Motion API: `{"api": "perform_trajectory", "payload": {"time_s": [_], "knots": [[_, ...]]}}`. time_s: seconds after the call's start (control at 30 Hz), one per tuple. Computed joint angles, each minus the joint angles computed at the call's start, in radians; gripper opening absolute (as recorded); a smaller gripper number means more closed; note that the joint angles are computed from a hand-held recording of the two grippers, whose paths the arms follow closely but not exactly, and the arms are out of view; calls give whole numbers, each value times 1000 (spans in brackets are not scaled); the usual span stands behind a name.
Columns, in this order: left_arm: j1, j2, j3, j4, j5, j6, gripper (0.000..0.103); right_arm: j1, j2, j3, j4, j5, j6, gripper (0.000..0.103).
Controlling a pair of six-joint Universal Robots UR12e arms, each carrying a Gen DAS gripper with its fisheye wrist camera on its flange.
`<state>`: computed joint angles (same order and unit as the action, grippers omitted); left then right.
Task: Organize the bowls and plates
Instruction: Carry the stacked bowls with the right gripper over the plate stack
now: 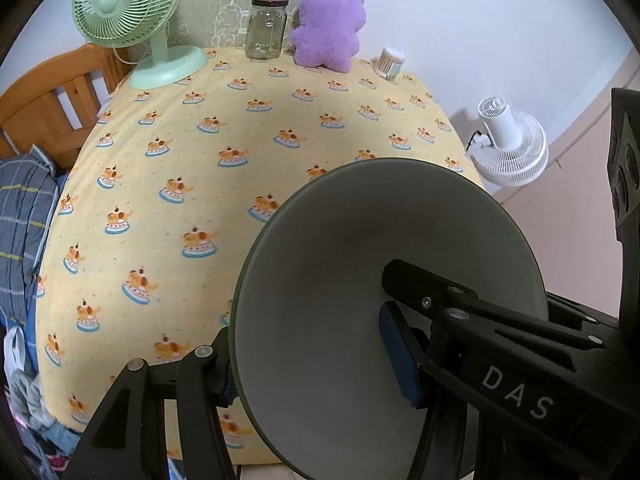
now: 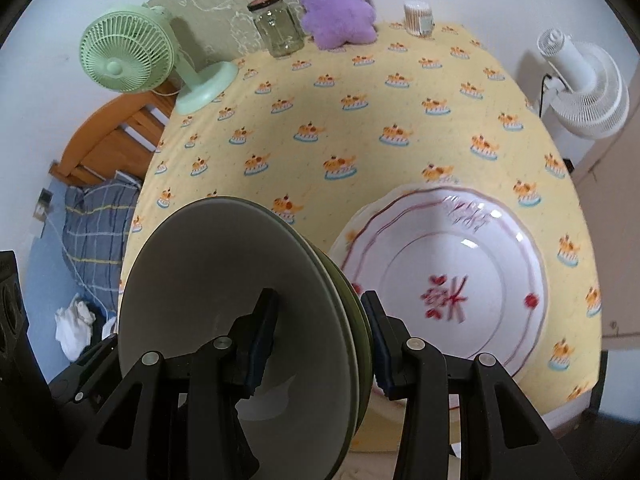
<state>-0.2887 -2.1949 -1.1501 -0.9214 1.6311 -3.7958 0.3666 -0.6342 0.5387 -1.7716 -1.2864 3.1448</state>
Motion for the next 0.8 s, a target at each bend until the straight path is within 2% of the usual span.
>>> {"api": "perform_trajectory", "payload": {"time_s": [0.37, 0.8], "knots": [[-36, -86, 136, -57, 33, -77, 59, -47, 26, -55, 57, 22, -92, 46], [-49, -167, 244, -119, -9, -151, 59, -77, 96, -166, 175, 5, -166, 46]]}}
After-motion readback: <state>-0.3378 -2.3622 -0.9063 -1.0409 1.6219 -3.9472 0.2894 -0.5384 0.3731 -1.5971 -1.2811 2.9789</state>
